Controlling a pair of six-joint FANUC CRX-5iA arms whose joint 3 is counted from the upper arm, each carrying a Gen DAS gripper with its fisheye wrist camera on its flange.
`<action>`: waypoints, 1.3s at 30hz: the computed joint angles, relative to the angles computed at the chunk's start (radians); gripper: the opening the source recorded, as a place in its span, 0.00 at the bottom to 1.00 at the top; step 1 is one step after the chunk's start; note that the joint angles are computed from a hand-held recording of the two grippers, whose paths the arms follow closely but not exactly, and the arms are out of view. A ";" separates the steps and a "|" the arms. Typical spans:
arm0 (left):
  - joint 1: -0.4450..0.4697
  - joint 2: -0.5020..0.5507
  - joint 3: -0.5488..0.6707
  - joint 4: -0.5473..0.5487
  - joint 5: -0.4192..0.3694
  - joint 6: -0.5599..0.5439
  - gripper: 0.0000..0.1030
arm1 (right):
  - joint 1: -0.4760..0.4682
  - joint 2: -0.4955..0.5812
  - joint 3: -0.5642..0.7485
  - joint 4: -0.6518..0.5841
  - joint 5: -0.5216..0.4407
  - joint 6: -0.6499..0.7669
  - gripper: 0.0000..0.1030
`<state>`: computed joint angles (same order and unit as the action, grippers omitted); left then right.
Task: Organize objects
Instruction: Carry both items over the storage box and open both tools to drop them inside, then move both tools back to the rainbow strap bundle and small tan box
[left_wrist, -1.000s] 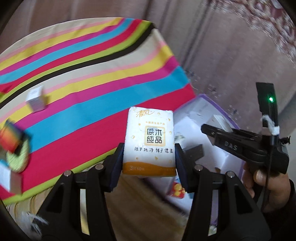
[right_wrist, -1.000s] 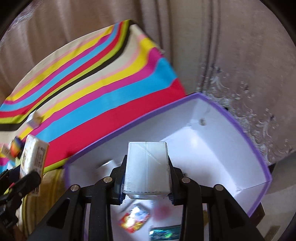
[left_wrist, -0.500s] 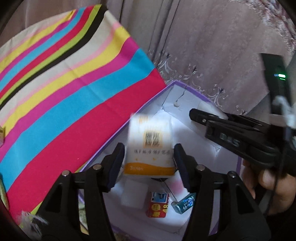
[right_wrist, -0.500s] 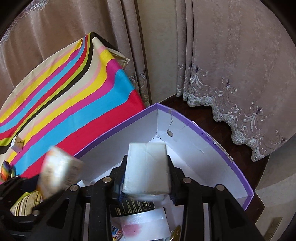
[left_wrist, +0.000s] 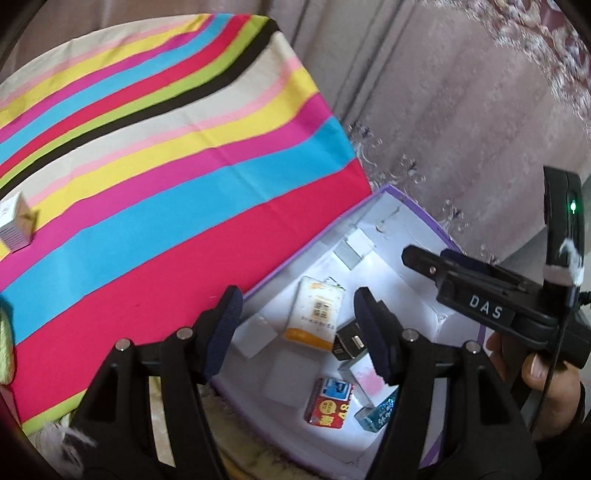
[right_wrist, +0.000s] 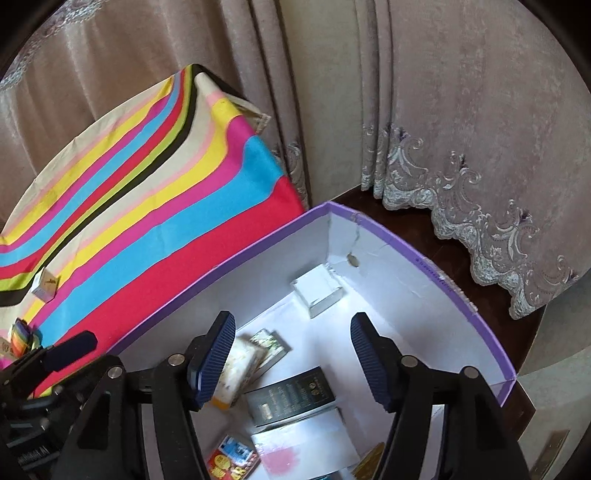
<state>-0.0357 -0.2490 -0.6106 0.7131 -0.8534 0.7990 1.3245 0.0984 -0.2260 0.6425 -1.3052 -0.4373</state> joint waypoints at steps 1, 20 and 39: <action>0.012 -0.012 -0.009 0.008 -0.002 -0.006 0.64 | 0.003 0.006 0.008 0.001 0.004 0.006 0.65; 0.360 -0.232 -0.180 0.148 -0.085 -0.119 0.64 | 0.011 0.215 0.279 -0.017 0.080 0.240 0.66; 0.806 -0.340 -0.264 0.225 -0.251 -0.186 0.53 | 0.015 0.416 0.569 -0.058 0.123 0.506 0.66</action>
<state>0.7699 -0.5893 -0.8743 0.9382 -1.1046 0.6132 1.3393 0.5146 0.3430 0.5842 -1.1824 0.0687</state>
